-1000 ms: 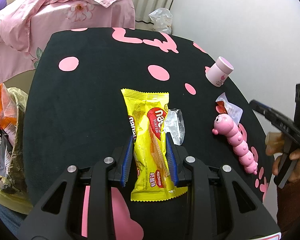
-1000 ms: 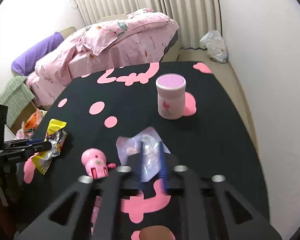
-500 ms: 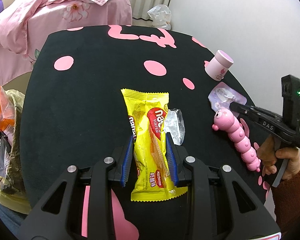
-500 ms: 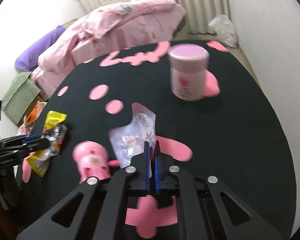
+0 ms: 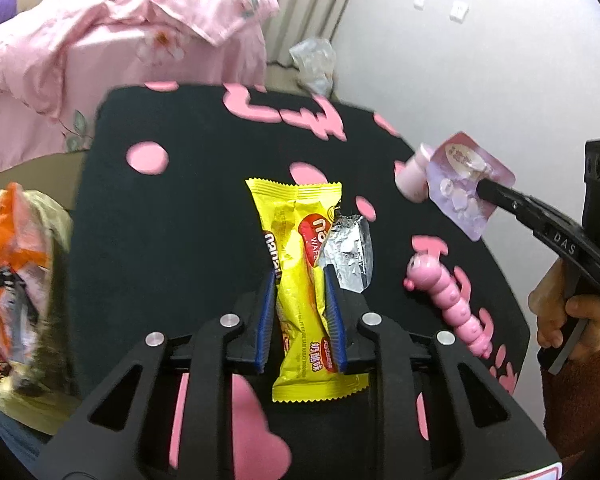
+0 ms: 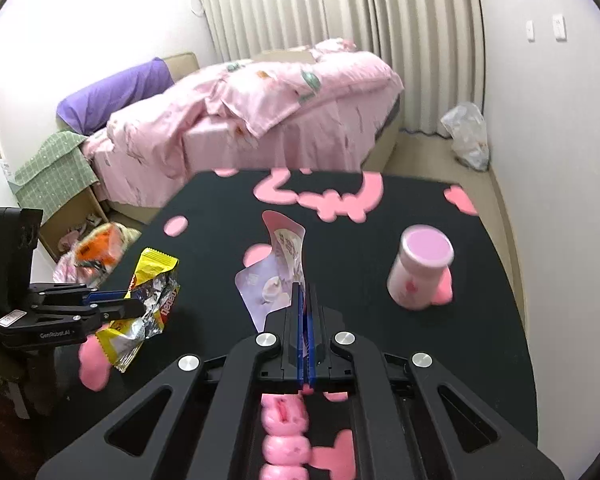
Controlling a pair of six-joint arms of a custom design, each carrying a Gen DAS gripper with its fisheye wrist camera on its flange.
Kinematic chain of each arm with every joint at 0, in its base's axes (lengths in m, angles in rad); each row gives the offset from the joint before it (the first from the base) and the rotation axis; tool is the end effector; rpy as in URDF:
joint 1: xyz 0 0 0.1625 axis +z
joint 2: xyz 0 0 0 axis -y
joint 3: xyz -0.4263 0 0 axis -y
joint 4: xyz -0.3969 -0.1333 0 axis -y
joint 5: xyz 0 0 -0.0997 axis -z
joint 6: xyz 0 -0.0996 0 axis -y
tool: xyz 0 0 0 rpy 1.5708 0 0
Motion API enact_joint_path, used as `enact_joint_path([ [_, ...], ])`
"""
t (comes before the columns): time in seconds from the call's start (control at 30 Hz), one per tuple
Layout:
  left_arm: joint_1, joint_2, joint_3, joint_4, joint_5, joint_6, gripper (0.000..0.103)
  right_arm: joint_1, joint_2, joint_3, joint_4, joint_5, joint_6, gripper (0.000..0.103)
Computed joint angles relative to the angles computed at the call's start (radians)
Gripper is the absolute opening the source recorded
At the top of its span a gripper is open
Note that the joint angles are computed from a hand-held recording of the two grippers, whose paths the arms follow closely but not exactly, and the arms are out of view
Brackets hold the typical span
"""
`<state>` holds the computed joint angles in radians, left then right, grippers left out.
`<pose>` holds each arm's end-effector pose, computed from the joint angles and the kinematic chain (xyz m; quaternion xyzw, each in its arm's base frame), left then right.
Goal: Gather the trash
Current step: 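Carry the wafer wrapper and clear packet to the wastebasket with both tools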
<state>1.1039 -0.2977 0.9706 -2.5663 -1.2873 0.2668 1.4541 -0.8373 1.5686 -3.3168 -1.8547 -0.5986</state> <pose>-0.2355 -0.8251 -0.0189 0.3293 0.9202 -0.1721 0.1229 0.0215 -0.7221 0.2483 0.1397 -0.8566 0.4073 0.2842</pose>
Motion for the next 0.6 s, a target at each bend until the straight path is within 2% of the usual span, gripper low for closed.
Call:
enact_joint_path([
  [0.17, 0.016, -0.064, 0.049, -0.105, 0.025, 0.006, 0.023, 0.044, 0.024, -0.039, 0.024, 0.013, -0.010, 0.004],
  [0.37, 0.055, -0.145, 0.109, -0.234, 0.126, 0.041, 0.023, 0.116, 0.103, -0.134, 0.095, 0.014, -0.054, 0.004],
  [0.5, 0.096, -0.199, 0.149, -0.317, 0.221, 0.033, 0.023, 0.157, 0.202, -0.275, 0.229, 0.025, -0.088, 0.004],
  [0.6, 0.135, -0.223, 0.153, -0.340, 0.276, -0.010, 0.023, 0.180, 0.316, -0.452, 0.405, 0.037, -0.094, 0.004],
])
